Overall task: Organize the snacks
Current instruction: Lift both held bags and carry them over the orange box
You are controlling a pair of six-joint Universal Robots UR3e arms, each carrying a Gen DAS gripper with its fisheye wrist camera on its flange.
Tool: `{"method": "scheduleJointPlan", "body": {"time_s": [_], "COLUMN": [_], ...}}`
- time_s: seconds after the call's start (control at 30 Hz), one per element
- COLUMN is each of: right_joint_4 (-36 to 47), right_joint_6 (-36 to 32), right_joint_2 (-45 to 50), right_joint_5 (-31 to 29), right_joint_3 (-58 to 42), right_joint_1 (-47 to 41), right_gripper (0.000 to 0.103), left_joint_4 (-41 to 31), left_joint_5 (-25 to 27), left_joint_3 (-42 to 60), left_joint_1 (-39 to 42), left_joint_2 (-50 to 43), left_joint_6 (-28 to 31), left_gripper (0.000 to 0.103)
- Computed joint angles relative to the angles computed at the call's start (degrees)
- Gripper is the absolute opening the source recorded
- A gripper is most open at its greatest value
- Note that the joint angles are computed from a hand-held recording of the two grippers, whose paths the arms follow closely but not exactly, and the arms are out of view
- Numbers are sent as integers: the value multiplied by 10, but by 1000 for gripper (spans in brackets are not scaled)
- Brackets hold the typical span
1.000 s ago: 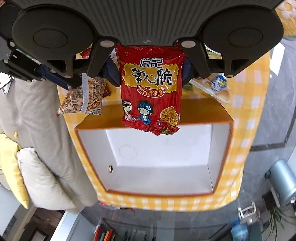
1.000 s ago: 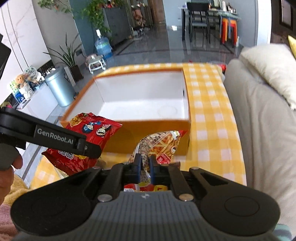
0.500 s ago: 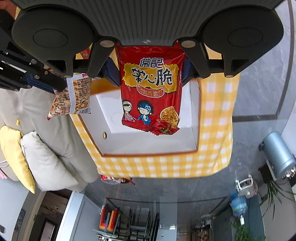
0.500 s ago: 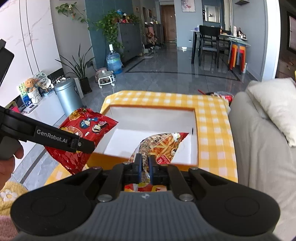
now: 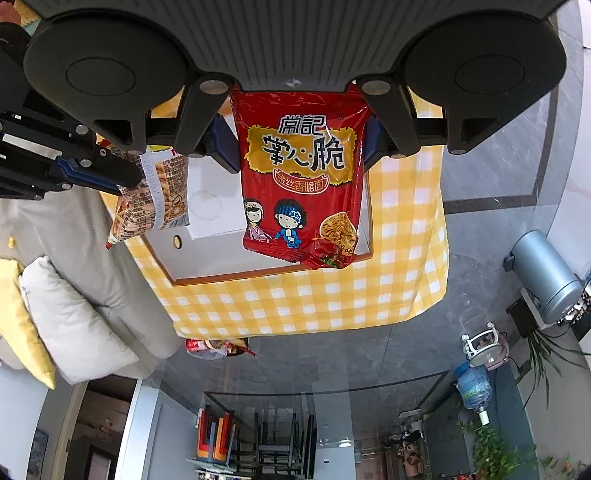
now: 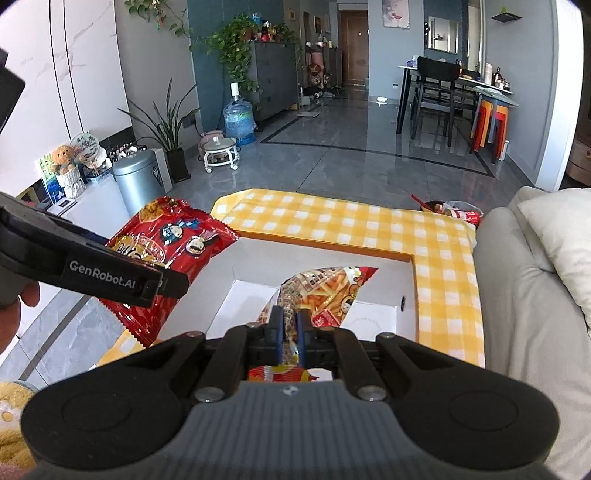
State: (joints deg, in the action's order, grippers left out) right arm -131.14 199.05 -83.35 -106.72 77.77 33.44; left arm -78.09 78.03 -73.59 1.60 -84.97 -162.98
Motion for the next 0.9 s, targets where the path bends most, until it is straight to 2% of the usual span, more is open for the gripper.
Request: {"method": "scheduleJointPlan", "body": {"time_s": [0.3, 0.5, 0.9], "right_joint_4": [46, 110, 218], "right_joint_6": [-35, -31, -25], "right_joint_2": [80, 140, 235], "right_joint_5": [59, 103, 205], "right_joint_3": [-70, -128, -232], "right_joint_1": [-58, -96, -149], "right_gripper": [2, 2, 2], "left_joint_4": [-14, -58, -75], "left_joint_5": [54, 87, 172], "left_joint_3": [91, 165, 235], "left_joint_1": [-41, -67, -119], "left_joint_2": [-121, -209, -320], "left_joint_6": [26, 41, 71], "left_gripper": [75, 75, 75]}}
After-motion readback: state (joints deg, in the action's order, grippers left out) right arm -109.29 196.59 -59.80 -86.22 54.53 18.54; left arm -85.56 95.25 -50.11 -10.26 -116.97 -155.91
